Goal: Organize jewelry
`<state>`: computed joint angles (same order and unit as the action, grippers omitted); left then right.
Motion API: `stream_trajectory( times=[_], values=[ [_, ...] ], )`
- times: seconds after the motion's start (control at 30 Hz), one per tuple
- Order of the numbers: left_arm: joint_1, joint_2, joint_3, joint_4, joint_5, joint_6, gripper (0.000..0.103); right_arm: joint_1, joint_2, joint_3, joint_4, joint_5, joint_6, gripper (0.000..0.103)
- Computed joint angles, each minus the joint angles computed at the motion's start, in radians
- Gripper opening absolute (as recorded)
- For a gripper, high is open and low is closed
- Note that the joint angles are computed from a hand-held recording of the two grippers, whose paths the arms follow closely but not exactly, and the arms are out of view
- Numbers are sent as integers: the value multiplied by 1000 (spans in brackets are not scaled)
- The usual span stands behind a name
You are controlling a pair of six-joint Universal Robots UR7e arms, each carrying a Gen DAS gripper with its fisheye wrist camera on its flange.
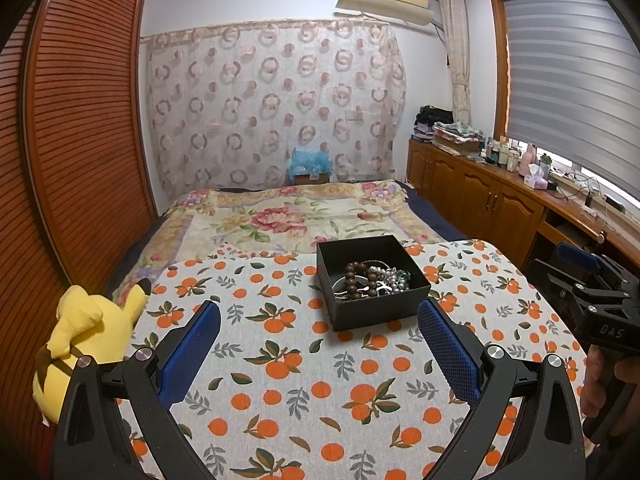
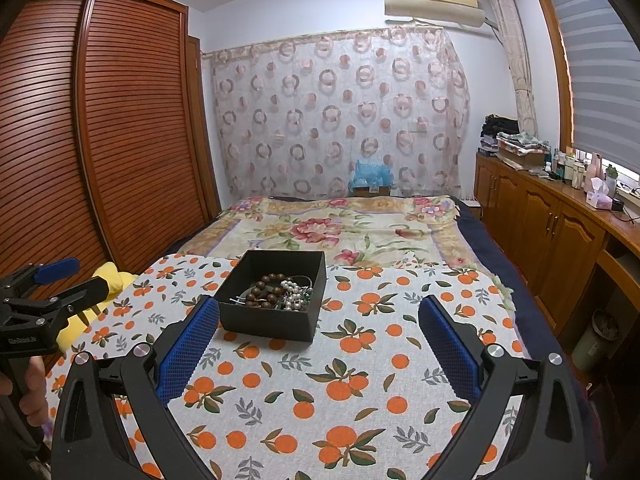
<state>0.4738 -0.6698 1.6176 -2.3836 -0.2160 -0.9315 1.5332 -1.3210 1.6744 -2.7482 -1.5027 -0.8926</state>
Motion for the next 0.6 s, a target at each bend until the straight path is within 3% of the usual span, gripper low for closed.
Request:
stream_trajectory(
  times=[0.6],
  values=[
    [-3,-2,3,17,1,-18,95,-2,0,0,1,1,0,100]
  ],
)
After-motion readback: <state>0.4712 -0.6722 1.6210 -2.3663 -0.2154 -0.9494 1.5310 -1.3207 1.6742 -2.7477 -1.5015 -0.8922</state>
